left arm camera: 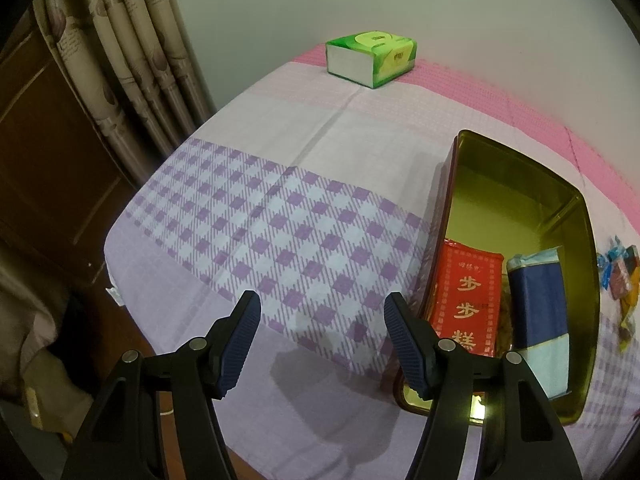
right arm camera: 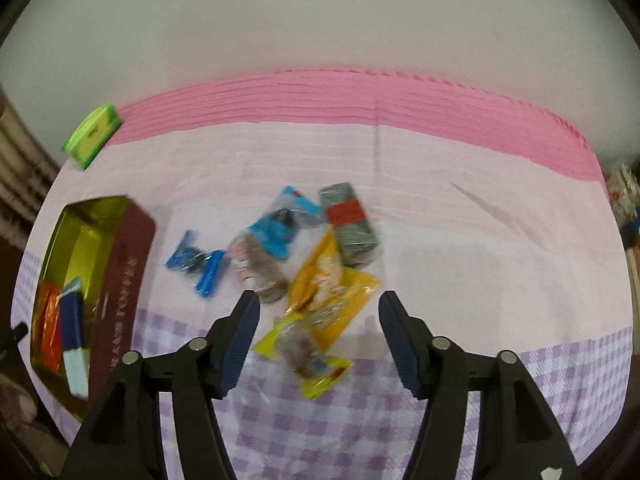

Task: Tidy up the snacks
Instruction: 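Grasp the yellow snack bag with the right gripper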

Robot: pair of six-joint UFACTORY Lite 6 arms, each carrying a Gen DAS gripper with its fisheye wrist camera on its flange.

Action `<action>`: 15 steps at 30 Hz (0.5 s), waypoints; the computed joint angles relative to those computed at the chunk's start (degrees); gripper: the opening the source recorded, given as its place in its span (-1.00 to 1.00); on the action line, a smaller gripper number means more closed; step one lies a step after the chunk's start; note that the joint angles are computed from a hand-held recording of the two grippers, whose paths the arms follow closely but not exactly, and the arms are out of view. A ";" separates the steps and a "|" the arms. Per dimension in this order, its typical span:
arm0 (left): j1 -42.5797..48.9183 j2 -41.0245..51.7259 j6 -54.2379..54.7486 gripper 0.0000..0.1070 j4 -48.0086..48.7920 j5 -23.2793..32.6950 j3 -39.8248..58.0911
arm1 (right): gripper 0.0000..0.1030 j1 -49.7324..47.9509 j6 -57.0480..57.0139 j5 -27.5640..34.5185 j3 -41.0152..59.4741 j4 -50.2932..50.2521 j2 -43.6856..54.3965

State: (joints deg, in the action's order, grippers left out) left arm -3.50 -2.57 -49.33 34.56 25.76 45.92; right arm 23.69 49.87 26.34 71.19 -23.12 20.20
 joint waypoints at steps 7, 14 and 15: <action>0.24 0.08 -0.04 0.22 0.27 -1.57 -0.30 | 0.18 -3.61 -7.81 -0.14 6.67 13.44 6.91; 0.55 0.42 0.26 0.26 0.87 -2.44 -0.17 | 0.17 -3.83 -4.62 2.44 12.68 12.40 13.78; 0.19 0.61 -0.76 0.27 1.61 -2.38 -0.06 | 0.17 -4.07 -4.34 2.65 12.89 12.21 14.02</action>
State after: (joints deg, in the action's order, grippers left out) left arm -3.31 -1.96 -50.09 36.17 23.38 45.86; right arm 19.62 45.53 28.99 84.07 -10.91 34.22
